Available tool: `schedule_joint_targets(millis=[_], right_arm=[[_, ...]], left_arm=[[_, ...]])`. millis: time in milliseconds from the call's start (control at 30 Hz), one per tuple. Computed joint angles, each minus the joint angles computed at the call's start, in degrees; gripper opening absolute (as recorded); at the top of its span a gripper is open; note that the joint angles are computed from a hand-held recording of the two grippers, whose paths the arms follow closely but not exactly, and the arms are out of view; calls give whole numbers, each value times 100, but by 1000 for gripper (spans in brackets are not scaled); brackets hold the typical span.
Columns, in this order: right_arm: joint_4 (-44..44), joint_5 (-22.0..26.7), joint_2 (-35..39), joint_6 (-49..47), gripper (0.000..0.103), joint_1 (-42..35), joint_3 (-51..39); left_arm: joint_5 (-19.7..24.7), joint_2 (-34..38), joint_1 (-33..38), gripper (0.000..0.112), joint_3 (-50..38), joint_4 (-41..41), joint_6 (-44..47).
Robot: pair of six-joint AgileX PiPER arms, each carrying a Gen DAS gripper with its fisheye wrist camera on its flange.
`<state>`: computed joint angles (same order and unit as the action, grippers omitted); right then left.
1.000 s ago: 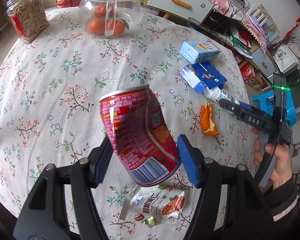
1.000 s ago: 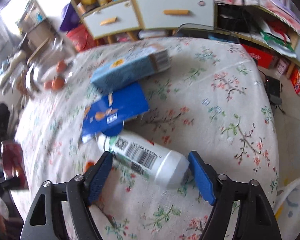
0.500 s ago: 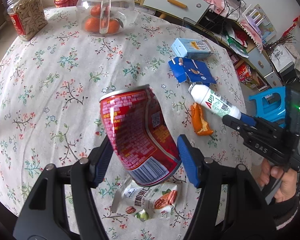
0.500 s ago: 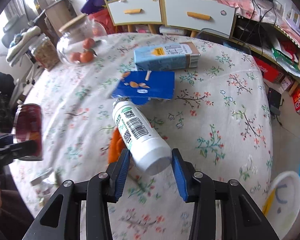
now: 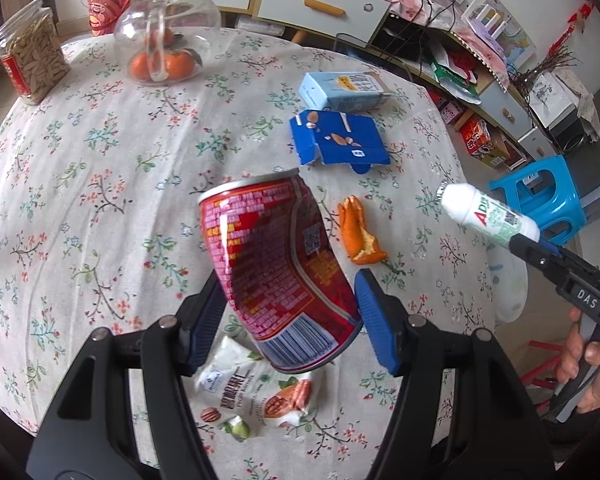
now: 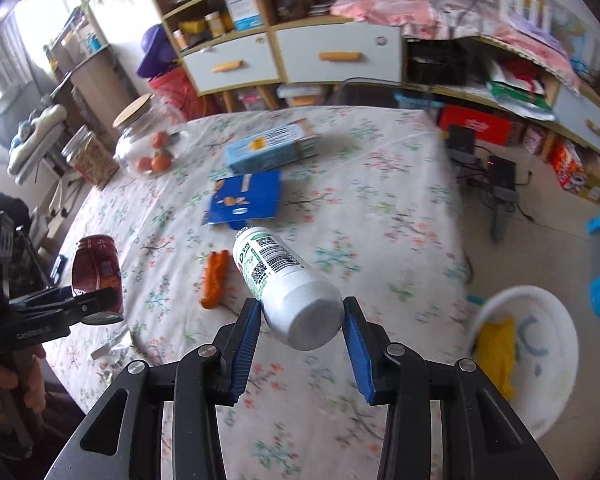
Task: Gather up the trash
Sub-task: 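Carry the bottle over the bucket and open the right tool while the left tool carries the can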
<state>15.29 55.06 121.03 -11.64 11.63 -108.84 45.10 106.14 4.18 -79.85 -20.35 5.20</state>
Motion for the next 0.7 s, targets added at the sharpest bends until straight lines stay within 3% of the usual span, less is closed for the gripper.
schedule_joint_targets(millis=[333, 700], right_arm=[[-169, -102, -678, 232, 42, -1043, 834], [-371, 164, -429, 707, 42, -2284, 794]], left_arm=[[-227, 77, -719, 66, -84, 183, -359], [-378, 325, -1502, 66, -330, 380, -736]])
